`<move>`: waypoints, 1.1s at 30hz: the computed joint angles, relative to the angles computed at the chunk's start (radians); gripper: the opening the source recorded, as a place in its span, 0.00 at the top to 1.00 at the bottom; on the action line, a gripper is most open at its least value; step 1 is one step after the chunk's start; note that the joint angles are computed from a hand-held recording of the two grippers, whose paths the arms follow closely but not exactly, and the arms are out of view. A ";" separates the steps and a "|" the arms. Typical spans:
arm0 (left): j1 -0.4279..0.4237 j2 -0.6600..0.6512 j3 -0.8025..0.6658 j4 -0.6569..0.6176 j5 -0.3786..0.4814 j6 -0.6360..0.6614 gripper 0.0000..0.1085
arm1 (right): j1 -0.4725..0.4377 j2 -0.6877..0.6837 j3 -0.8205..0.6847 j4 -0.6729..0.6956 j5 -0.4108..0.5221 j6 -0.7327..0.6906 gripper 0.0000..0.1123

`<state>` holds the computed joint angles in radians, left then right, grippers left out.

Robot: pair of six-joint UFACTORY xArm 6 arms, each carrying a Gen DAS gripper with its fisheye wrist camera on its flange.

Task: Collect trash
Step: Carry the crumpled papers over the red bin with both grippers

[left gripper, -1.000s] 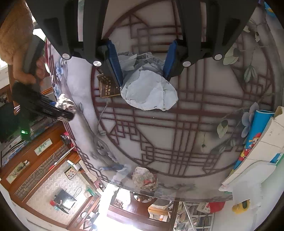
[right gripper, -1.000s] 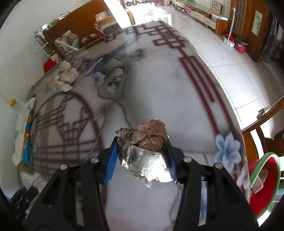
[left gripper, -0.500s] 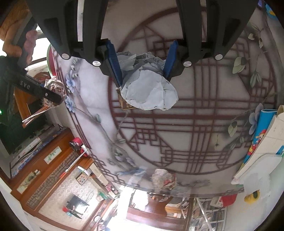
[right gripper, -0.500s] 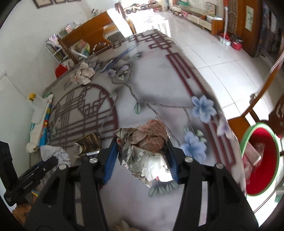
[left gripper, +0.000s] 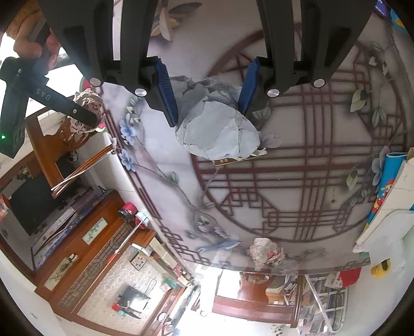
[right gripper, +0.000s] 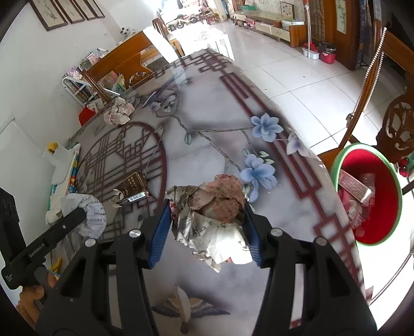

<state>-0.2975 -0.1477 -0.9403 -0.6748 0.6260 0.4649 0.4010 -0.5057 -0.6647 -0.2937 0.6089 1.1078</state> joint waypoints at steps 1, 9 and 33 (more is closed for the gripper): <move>-0.003 -0.006 0.004 -0.002 0.000 0.002 0.60 | 0.004 -0.013 0.007 -0.006 0.005 0.012 0.55; -0.022 -0.039 0.028 -0.019 0.012 0.014 0.60 | 0.025 -0.074 0.046 -0.023 0.023 0.059 0.55; 0.010 -0.029 0.028 -0.028 0.049 -0.023 0.60 | 0.034 -0.169 0.111 -0.041 0.051 0.123 0.55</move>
<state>-0.2871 -0.1764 -0.9125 -0.7031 0.6748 0.4415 0.4349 -0.6744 -0.5533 -0.3349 0.6602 1.2305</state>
